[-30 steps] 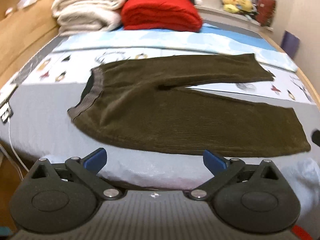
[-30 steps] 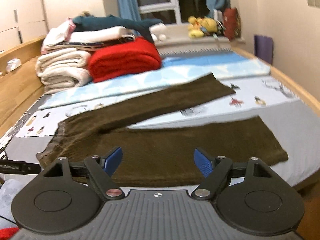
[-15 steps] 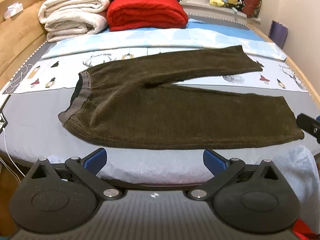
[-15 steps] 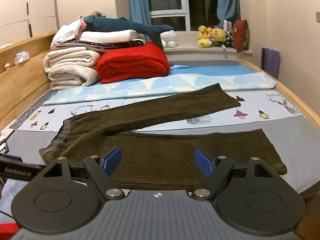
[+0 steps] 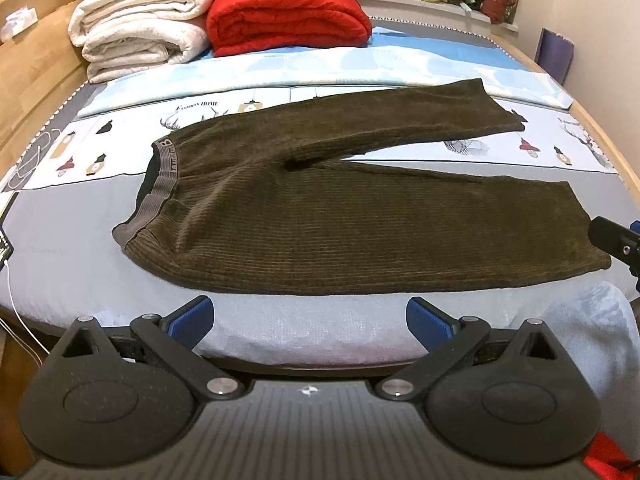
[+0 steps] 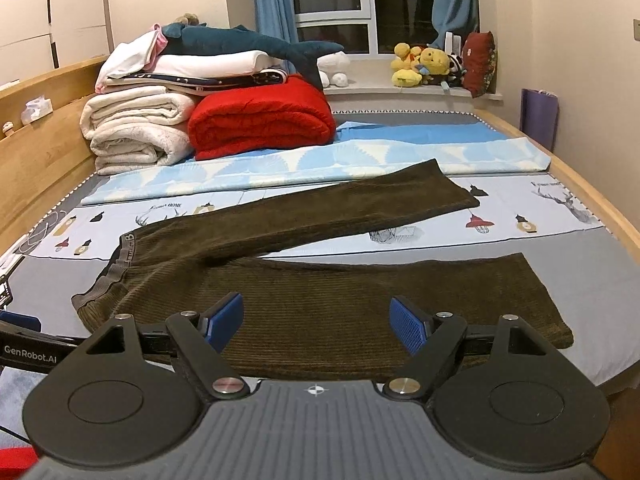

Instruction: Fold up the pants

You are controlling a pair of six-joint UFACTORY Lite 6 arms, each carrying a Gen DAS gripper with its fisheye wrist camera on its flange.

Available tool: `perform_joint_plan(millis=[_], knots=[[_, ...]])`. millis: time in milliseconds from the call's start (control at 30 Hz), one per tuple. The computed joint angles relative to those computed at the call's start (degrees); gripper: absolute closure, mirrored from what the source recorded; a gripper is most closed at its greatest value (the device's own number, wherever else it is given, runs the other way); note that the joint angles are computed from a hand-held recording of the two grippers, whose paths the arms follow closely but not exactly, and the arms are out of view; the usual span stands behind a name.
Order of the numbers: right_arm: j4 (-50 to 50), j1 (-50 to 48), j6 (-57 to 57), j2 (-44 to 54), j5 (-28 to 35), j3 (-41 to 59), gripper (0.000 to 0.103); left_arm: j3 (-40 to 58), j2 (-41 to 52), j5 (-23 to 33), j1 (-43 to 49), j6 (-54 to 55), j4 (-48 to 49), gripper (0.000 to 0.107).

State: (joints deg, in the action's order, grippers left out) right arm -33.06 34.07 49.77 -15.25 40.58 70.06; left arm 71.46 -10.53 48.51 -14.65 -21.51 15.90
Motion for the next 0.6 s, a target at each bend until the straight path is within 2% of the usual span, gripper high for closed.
perform_joint_plan(millis=[133,600], knots=[[0.41,-0.44,-0.52,1.85,0.22,1.62,0.022,3.26,3.26,1.34,2.06,2.61,-3.09,0.005],[4.12,-4.12,-3.80,9.81,-1.37,6.82,0.021,11.94,13.18,1.74,6.00,4.92,-4.25,0.005]])
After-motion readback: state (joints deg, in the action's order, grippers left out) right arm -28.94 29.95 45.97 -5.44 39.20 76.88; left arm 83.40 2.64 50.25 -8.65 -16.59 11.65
